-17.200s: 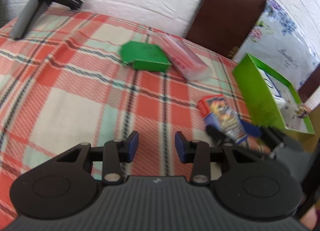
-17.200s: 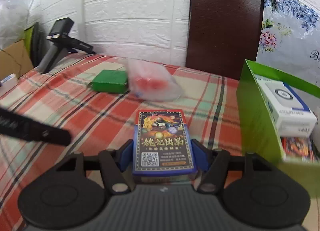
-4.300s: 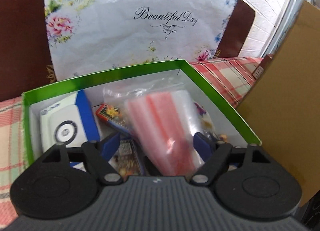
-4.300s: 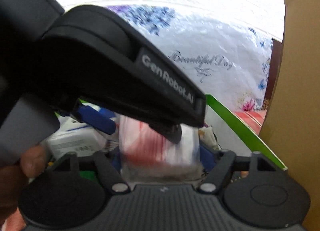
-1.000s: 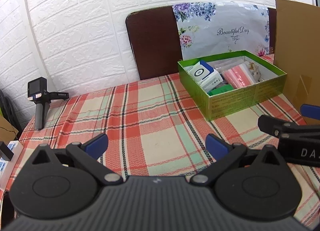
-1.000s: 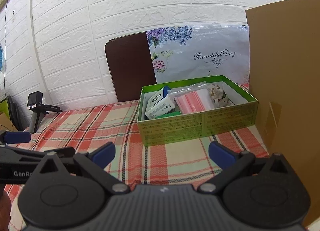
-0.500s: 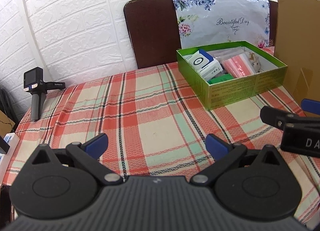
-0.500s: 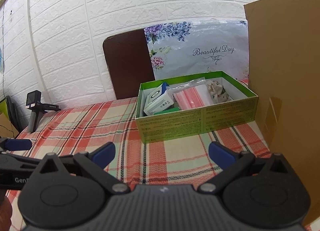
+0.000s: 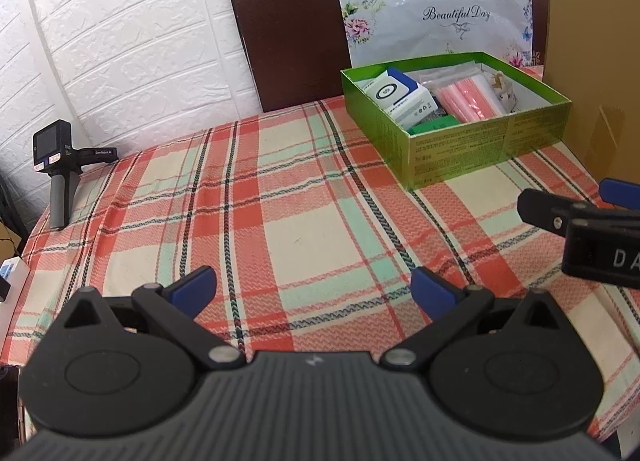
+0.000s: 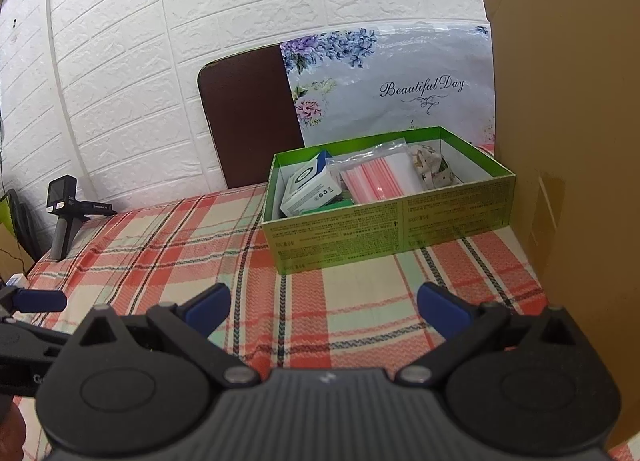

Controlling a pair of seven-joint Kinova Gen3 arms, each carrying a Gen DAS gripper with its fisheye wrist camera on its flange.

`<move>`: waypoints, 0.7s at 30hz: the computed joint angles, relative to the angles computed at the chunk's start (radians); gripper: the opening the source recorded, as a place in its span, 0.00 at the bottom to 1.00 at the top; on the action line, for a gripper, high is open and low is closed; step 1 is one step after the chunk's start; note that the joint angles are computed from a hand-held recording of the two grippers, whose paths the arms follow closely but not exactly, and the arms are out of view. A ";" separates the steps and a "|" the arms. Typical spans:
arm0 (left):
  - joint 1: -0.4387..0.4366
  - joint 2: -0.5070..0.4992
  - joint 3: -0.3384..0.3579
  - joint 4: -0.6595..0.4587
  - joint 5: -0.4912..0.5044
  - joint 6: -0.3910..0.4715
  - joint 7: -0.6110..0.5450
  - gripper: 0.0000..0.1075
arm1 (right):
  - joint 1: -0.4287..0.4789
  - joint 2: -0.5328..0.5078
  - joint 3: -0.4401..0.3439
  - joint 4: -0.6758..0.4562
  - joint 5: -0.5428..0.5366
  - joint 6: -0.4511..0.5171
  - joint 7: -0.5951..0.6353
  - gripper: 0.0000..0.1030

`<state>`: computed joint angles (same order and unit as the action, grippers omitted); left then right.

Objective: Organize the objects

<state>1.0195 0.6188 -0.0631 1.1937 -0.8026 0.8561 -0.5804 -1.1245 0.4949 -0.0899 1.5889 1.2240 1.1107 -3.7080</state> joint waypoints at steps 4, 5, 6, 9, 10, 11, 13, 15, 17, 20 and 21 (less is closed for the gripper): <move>-0.015 0.010 0.016 -0.017 0.027 0.013 -0.031 0.96 | 0.009 -0.001 -0.001 0.011 -0.007 -0.019 -0.021 1.00; -0.019 0.012 0.019 -0.022 0.036 0.016 -0.041 0.96 | 0.012 -0.003 -0.001 0.015 -0.009 -0.025 -0.026 1.00; -0.021 0.016 0.021 -0.029 0.045 0.022 -0.050 0.96 | 0.016 -0.003 -0.002 0.018 -0.012 -0.032 -0.030 1.00; -0.031 0.023 0.027 -0.044 0.072 0.032 -0.076 0.96 | 0.024 -0.004 -0.002 0.026 -0.016 -0.053 -0.041 1.00; -0.034 0.025 0.029 -0.047 0.081 0.034 -0.084 0.96 | 0.026 -0.003 -0.001 0.025 -0.019 -0.057 -0.043 1.00; -0.037 0.027 0.030 -0.051 0.091 0.037 -0.092 0.96 | 0.027 -0.002 -0.001 0.026 -0.020 -0.062 -0.044 1.00; -0.044 0.030 0.033 -0.057 0.110 0.040 -0.109 0.96 | 0.032 -0.004 0.000 0.032 -0.022 -0.077 -0.047 1.00; -0.051 0.033 0.036 -0.062 0.129 0.043 -0.123 0.96 | 0.036 -0.004 0.001 0.035 -0.026 -0.088 -0.048 1.00; -0.055 0.039 0.036 -0.071 0.144 0.049 -0.135 0.96 | 0.040 -0.005 0.003 0.037 -0.030 -0.099 -0.052 1.00; -0.061 0.045 0.035 -0.084 0.163 0.056 -0.153 0.96 | 0.045 -0.005 0.006 0.041 -0.033 -0.114 -0.060 1.00; -0.062 0.046 0.034 -0.086 0.168 0.057 -0.158 0.96 | 0.046 -0.005 0.007 0.042 -0.034 -0.117 -0.061 1.00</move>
<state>0.9577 0.6652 -0.0287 1.1074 -0.6350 0.9129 -0.7384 -1.0781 0.4901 -0.0824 1.6307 1.1895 0.9938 -3.7694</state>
